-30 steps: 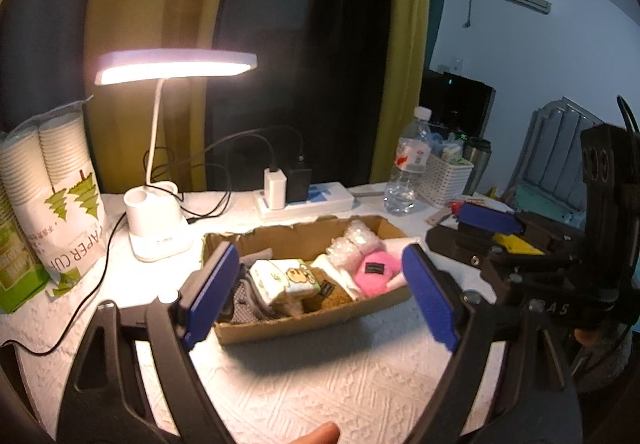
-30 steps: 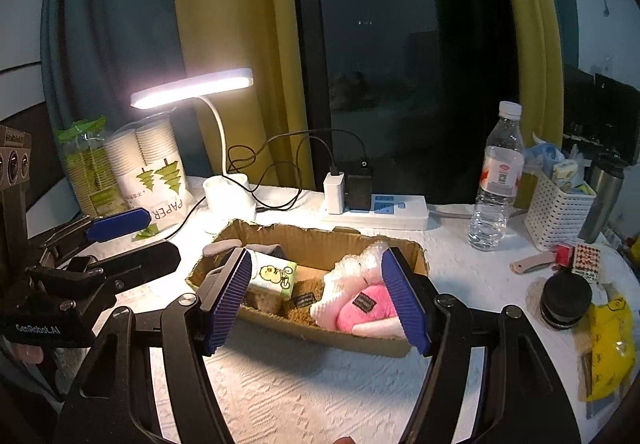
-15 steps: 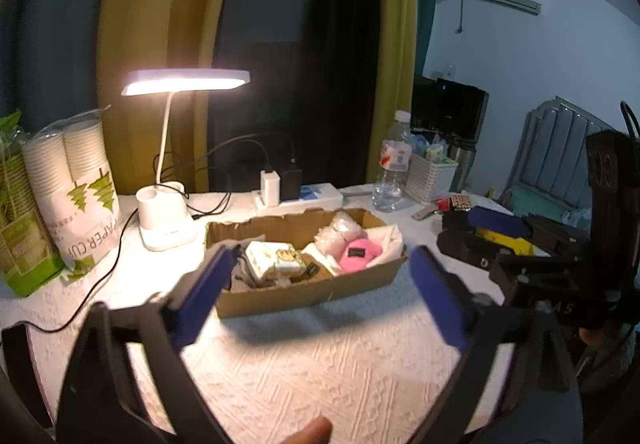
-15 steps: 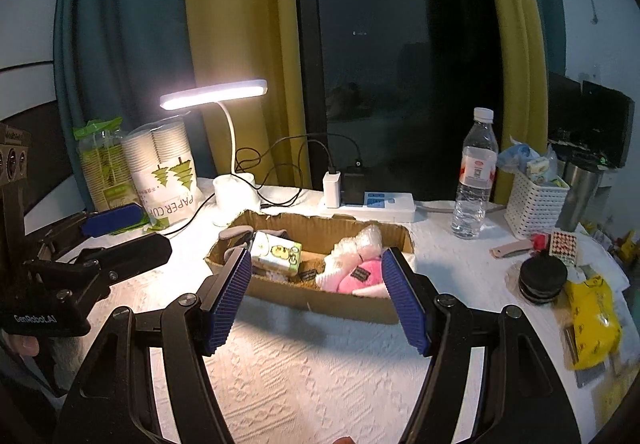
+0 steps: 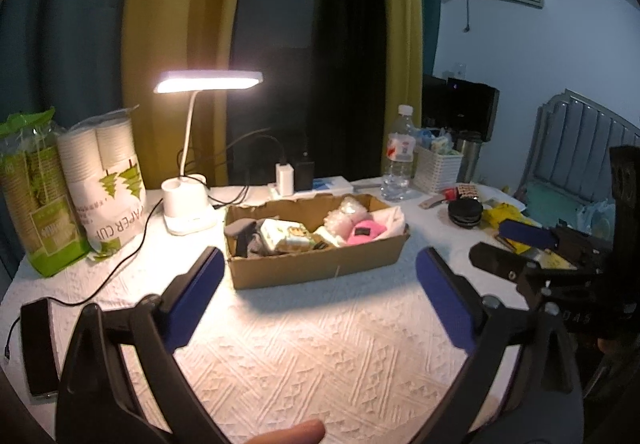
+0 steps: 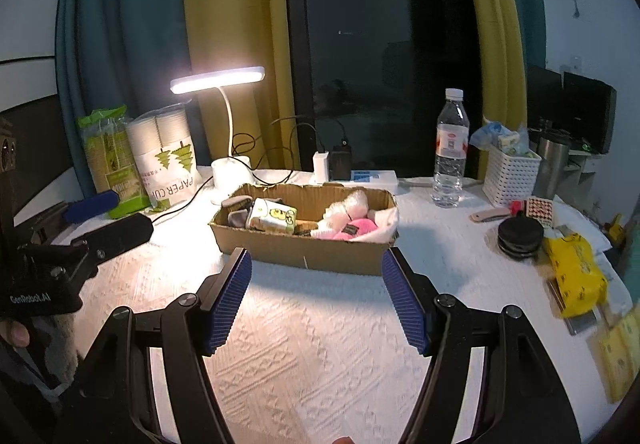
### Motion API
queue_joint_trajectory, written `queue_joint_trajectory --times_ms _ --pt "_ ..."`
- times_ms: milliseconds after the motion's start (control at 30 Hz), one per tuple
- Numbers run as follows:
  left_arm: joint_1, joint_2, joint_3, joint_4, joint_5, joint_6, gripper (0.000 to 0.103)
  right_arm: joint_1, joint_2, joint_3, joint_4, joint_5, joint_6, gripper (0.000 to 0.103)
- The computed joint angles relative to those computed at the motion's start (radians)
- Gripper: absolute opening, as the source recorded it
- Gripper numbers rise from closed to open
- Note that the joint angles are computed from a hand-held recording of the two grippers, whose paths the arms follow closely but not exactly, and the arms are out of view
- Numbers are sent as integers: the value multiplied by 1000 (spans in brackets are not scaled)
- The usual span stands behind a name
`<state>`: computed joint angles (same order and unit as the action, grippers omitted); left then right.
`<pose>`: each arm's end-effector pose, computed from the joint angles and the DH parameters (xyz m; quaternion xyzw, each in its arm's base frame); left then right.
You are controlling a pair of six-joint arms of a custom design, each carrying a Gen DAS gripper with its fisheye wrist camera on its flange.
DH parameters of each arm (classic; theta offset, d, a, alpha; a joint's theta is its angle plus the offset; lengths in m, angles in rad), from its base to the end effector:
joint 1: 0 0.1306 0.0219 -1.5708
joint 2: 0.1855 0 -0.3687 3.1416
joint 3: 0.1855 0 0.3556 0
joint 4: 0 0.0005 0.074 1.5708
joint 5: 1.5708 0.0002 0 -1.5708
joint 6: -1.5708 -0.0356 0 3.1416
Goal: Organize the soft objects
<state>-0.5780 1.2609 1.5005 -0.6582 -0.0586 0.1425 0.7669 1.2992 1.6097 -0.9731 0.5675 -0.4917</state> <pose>0.3540 -0.2290 0.5361 0.1655 0.8219 -0.1690 0.5182 0.3093 0.2708 0.5424 0.0033 0.8714 0.0445 0.4885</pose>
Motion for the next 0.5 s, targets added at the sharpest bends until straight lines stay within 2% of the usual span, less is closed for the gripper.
queue_joint_trajectory --times_ms 500 --pt "-3 1 4 3 6 -6 97 2 -14 -9 -3 7 -5 71"
